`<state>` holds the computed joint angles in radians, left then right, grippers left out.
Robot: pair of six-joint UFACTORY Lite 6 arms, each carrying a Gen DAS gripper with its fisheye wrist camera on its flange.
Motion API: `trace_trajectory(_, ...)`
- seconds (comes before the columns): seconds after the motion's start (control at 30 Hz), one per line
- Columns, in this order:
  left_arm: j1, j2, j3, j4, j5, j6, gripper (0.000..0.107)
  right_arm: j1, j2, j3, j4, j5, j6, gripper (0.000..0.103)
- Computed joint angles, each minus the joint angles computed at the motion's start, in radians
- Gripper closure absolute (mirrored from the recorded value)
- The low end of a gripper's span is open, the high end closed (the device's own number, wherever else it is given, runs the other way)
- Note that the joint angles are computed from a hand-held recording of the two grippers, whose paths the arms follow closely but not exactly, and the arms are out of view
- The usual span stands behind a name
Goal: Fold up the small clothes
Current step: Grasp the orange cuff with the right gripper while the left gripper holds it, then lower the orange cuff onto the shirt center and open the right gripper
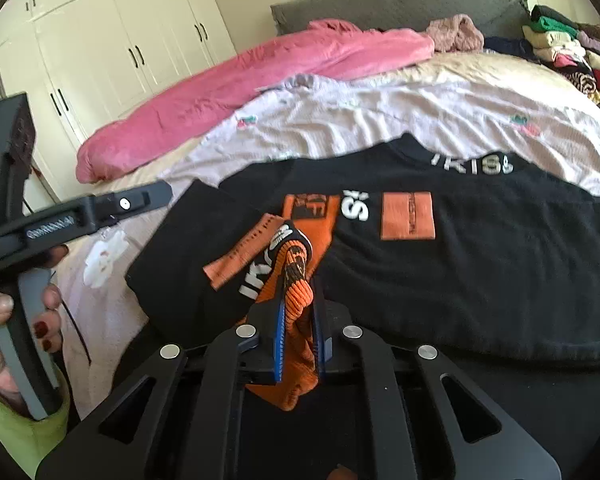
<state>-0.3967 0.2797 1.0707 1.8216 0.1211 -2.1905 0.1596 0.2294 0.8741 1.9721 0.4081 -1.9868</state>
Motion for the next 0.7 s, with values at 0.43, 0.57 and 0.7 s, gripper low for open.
trace_trajectory(0.43, 0.013, -0.030, -0.022, 0.094, -0.003, -0.089, 0.046, -0.055, -0.229, -0.095, 0.325, -0.067, -0.338, 0.093)
trace_trajectory(0.57, 0.008, -0.032, -0.021, 0.091, -0.003, -0.084, 0.039, -0.114, -0.246, -0.099, 0.400, -0.070, -0.417, 0.094)
trace_trajectory(0.7, 0.004, -0.027, -0.017, 0.090, -0.003, -0.085, 0.035, -0.175, -0.227, -0.087, 0.459, -0.074, -0.475, 0.094)
